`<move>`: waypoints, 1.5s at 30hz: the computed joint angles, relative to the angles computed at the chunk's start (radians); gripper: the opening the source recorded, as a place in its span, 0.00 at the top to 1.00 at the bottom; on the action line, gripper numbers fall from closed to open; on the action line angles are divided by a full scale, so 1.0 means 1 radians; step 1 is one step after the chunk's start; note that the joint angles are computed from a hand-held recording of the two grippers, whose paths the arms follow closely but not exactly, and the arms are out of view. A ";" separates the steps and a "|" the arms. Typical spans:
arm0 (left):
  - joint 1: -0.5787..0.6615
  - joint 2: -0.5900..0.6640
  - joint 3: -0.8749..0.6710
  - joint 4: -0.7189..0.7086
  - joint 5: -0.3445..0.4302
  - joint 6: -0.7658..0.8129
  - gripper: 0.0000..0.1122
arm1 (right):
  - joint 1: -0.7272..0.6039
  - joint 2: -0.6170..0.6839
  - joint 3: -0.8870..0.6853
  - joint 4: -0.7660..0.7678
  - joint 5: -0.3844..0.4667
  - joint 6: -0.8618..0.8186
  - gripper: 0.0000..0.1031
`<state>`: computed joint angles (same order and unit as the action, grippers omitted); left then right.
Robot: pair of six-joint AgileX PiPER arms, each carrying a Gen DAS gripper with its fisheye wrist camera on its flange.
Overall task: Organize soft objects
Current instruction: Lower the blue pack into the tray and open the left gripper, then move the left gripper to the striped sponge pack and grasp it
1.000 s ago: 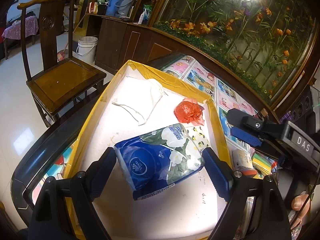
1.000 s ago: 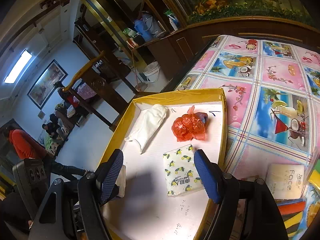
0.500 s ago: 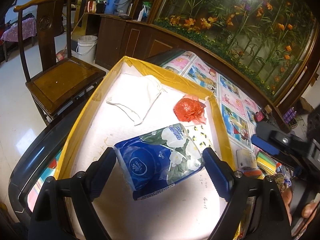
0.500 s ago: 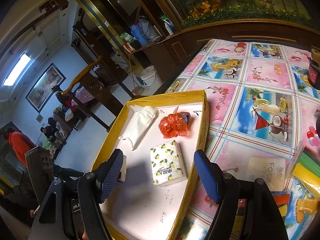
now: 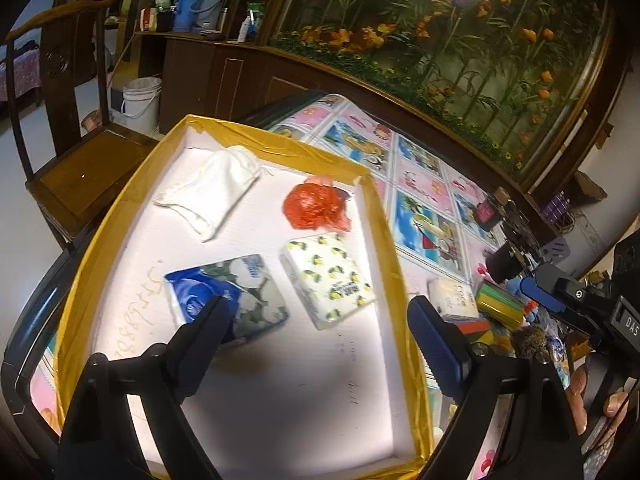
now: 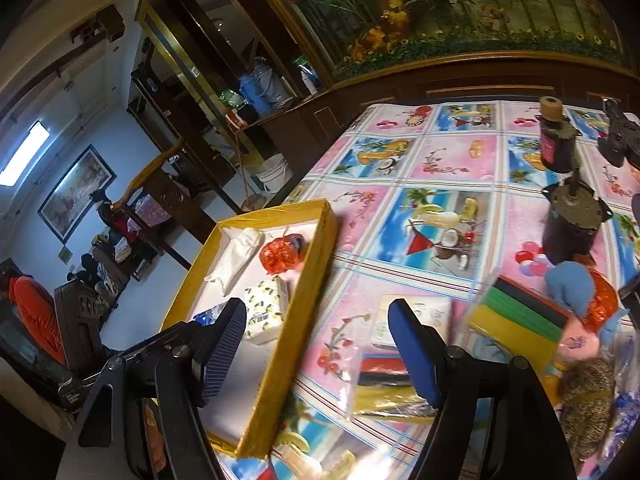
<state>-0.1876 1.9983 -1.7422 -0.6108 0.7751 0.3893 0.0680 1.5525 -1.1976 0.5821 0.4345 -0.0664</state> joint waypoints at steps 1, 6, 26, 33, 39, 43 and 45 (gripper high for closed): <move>-0.014 -0.011 0.015 -0.014 -0.003 0.019 0.18 | -0.026 -0.031 0.041 0.026 -0.002 -0.028 0.24; -0.112 -0.027 0.020 -0.026 0.014 0.061 0.18 | -0.152 -0.141 0.191 0.172 0.011 -0.175 0.23; -0.392 0.354 -0.540 0.338 0.264 -0.264 0.15 | -0.379 -0.316 0.374 0.449 0.126 -0.457 0.20; -0.425 0.154 -0.214 0.303 0.182 -0.017 0.14 | -0.387 -0.333 0.385 0.456 0.127 -0.462 0.20; -0.410 0.226 -0.337 0.295 0.173 -0.064 0.14 | -0.398 -0.329 0.387 0.461 0.136 -0.466 0.20; -0.419 0.328 -0.480 0.354 0.248 -0.128 0.14 | -0.404 -0.325 0.388 0.474 0.147 -0.479 0.20; -0.431 0.355 -0.527 0.394 0.270 -0.149 0.14 | -0.401 -0.320 0.387 0.475 0.148 -0.479 0.20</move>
